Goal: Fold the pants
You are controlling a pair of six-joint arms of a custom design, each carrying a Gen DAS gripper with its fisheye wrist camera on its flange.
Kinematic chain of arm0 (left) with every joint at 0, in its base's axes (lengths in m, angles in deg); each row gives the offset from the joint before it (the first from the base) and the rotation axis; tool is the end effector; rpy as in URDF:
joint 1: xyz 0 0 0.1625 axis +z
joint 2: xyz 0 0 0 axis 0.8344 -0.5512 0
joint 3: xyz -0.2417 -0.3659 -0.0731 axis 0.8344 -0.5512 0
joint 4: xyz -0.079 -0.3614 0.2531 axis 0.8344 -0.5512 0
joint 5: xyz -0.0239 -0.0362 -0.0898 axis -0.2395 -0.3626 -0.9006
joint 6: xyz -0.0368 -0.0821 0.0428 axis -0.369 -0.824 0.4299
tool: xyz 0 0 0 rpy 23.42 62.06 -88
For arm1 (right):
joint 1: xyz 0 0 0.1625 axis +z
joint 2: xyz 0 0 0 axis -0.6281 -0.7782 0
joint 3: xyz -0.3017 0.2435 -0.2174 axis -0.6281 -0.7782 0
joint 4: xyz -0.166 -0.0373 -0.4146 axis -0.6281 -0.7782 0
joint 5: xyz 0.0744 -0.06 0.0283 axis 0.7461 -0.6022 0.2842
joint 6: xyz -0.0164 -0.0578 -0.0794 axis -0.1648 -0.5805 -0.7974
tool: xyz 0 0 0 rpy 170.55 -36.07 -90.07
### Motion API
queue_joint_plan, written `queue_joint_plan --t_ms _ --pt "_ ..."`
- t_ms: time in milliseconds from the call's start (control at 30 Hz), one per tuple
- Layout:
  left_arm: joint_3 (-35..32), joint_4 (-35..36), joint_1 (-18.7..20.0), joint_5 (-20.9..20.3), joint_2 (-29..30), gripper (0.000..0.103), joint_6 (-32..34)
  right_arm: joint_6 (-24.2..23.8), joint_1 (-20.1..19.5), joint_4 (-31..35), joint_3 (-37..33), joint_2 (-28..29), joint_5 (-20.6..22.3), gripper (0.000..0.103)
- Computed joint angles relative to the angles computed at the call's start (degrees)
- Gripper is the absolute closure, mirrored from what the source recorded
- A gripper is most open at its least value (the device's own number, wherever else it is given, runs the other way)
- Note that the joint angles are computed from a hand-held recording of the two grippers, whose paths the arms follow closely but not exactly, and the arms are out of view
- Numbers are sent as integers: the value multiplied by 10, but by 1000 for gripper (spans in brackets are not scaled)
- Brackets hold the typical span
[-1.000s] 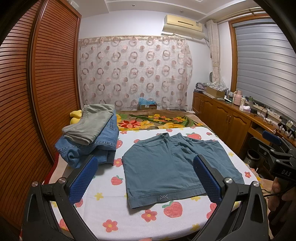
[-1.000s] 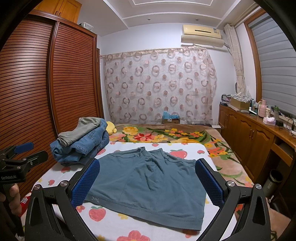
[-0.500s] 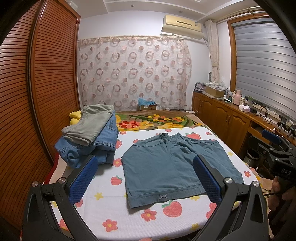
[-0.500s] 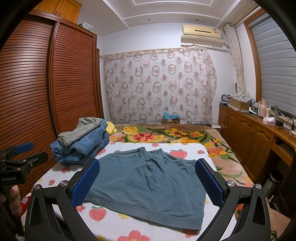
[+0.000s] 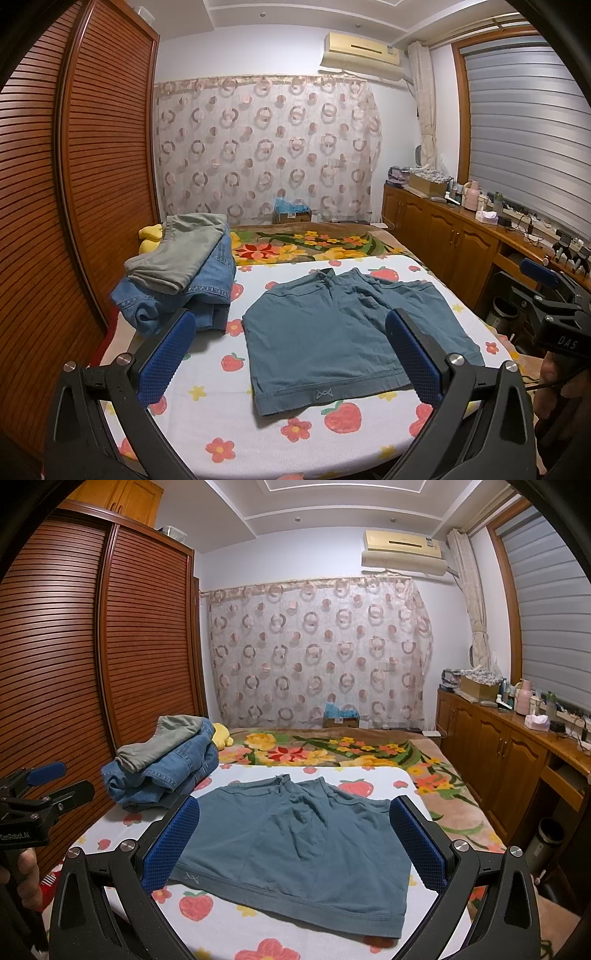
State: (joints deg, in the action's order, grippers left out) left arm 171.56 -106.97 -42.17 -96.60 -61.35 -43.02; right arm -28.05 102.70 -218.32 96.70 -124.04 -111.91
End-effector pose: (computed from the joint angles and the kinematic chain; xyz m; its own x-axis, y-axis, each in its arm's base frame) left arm -0.3374 -0.3235 -0.0010 -0.6944 -0.2998 -0.6541 0.5434 0.3775 -0.7499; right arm 0.0045 -0.4200 0.3074 -0.6048 -0.5539 0.5722 -0.7623 0.1946 -0.6173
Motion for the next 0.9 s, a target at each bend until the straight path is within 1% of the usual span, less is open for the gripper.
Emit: queue_joint_plan --t_ms 67,900 --pt "-7 13 -3 -2 -1 0 -5 0 0 -1 0 1 -1 0" --pt "-10 25 -4 -2 1 0 -13 0 0 1 1 -3 1 0"
